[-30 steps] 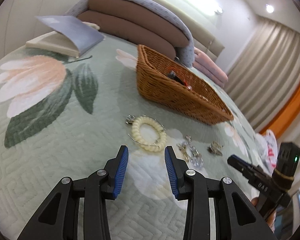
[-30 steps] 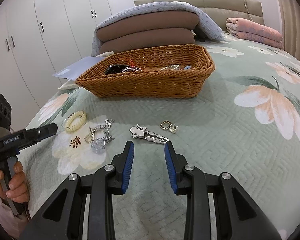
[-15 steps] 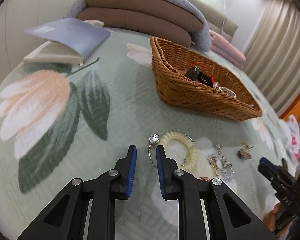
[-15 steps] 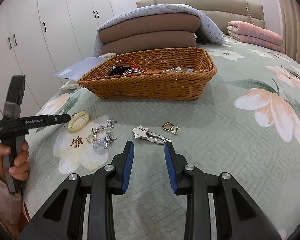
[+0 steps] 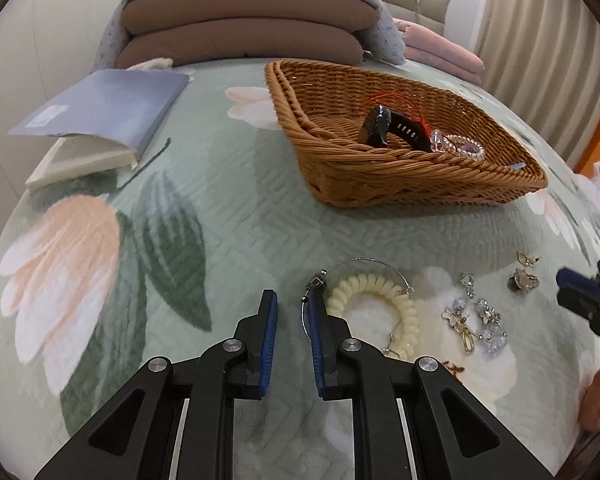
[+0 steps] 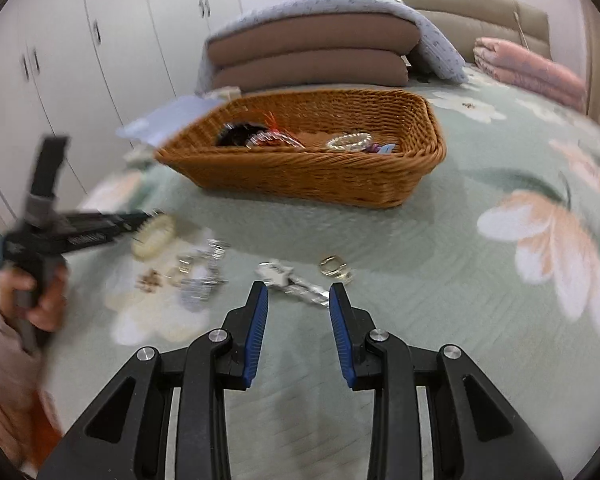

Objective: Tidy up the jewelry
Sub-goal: 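Grasp the silver key keychain with the right tool while the left tool grasps a wire hook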

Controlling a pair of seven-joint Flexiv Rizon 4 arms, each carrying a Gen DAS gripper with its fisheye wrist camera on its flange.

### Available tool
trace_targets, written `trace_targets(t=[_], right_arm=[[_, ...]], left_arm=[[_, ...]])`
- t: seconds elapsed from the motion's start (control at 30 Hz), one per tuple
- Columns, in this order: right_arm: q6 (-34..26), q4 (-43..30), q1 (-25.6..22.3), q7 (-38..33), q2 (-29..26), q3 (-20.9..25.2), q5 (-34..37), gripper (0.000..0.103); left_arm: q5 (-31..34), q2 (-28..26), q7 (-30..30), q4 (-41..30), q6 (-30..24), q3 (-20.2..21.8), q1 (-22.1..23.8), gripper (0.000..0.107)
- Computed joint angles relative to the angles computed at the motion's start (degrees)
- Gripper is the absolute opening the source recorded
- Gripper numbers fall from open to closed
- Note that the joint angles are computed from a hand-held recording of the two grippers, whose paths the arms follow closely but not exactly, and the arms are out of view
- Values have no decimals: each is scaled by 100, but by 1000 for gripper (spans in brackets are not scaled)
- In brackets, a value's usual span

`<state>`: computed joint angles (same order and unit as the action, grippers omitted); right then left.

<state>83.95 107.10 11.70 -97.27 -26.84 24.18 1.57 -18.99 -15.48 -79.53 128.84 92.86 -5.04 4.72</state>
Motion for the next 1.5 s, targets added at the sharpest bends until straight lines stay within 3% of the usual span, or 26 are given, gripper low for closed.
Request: trace_targets(t=[0.1, 0.2, 0.33, 0.4, 0.63, 0.77, 0.87, 1.13, 1.33, 1.43, 1.5], right_arm=[[-507, -333, -167, -267, -183, 259, 106, 34], [-305, -156, 391, -29, -97, -304, -138, 34], [12, 197, 1445, 805, 3, -1549, -1149, 35], [80, 228, 1706, 1044, -32, -1884, -1569, 35], [-382, -331, 1217, 746, -404, -1282, -1831, 36], [-551, -445, 805, 416, -441, -791, -1504, 37], [-623, -444, 576, 92, -411, -540, -1212, 38], [-390, -349, 1021, 545, -368, -1118, -1301, 31], [-440, -279, 959, 583, -314, -1039, -1353, 36], [-306, -206, 1092, 708, -306, -1197, -1482, 33], [-175, -127, 1159, 772, -283, -1284, -1577, 29]], left_arm=[[-270, -12, 224, 137, 223, -676, 572, 16], [-457, 23, 333, 287, 346, -1370, 1179, 16], [-305, -16, 206, 201, 315, -1078, 934, 16], [-263, -15, 185, 206, 333, -1051, 917, 16], [-225, -3, 186, 281, 389, -1437, 1294, 16], [-136, -17, 128, 270, 410, -1374, 1248, 16], [-117, -18, 114, 304, 440, -1564, 1428, 16], [26, -21, 9, 286, 438, -1469, 1379, 16], [47, -19, -12, 279, 426, -1454, 1369, 16], [105, -38, -49, 212, 400, -1154, 1093, 16], [192, -61, -115, 133, 379, -737, 702, 15]])
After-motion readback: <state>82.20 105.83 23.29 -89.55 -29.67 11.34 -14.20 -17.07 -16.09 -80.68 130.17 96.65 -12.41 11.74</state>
